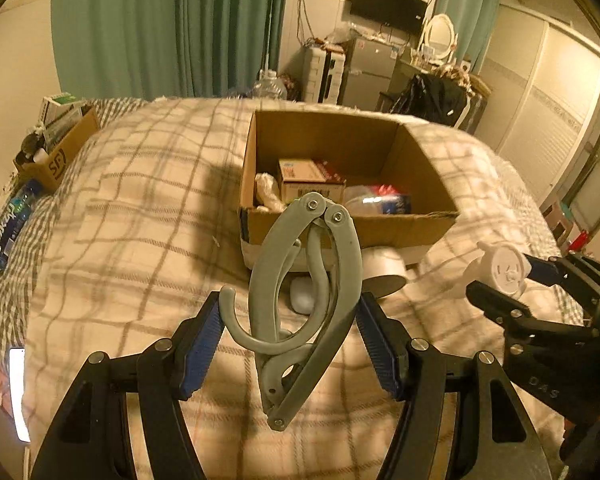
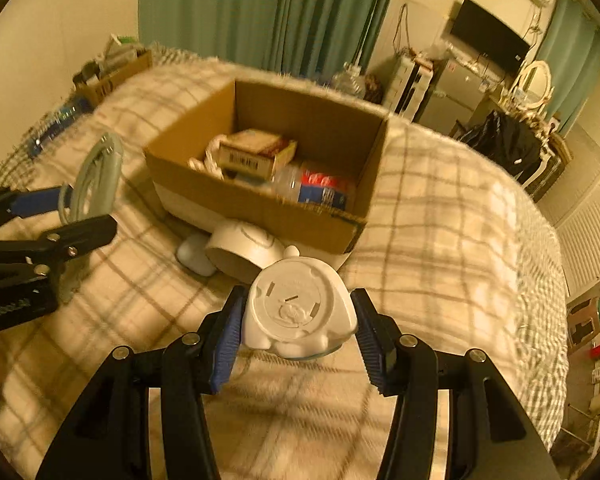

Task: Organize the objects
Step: 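Grasp the grey folding hanger with the left tool while the right tool grasps the white plug adapter, then place the hanger and plug adapter into the cardboard box, open both tools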

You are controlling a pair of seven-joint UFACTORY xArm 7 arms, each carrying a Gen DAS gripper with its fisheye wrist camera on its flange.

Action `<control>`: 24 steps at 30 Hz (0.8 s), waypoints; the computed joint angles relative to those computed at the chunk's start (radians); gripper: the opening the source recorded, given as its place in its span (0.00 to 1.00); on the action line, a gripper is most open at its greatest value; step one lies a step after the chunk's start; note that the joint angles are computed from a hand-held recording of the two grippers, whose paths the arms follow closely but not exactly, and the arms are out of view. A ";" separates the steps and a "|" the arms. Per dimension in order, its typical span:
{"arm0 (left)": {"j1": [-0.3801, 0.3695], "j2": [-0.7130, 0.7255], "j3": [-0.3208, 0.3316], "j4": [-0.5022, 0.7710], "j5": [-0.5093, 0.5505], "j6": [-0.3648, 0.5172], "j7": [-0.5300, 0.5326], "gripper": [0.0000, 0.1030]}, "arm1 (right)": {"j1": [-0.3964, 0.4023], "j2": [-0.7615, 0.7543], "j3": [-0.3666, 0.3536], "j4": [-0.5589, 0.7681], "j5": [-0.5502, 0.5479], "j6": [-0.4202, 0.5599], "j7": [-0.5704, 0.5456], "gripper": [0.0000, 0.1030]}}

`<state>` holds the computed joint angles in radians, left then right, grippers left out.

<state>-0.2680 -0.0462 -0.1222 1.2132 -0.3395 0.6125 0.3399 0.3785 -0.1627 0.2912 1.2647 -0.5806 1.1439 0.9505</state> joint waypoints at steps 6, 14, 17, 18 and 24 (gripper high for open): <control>-0.009 -0.057 0.008 0.008 -0.040 0.002 0.038 0.66 | 0.010 -0.031 0.042 0.080 -0.070 0.066 0.019 0.50; -0.020 -0.052 0.014 0.114 -0.065 -0.001 0.070 0.66 | 0.024 0.007 0.075 0.240 -0.188 0.114 0.024 0.50; -0.019 -0.018 0.010 0.180 -0.063 0.003 0.063 0.66 | 0.032 0.032 0.070 0.298 -0.226 0.116 0.017 0.50; -0.017 -0.007 0.008 0.199 -0.060 0.004 0.059 0.66 | 0.034 0.044 0.066 0.321 -0.239 0.114 0.013 0.50; -0.007 0.118 -0.011 0.370 0.005 0.010 -0.005 0.66 | 0.051 0.121 0.014 0.443 -0.287 0.089 -0.029 0.50</control>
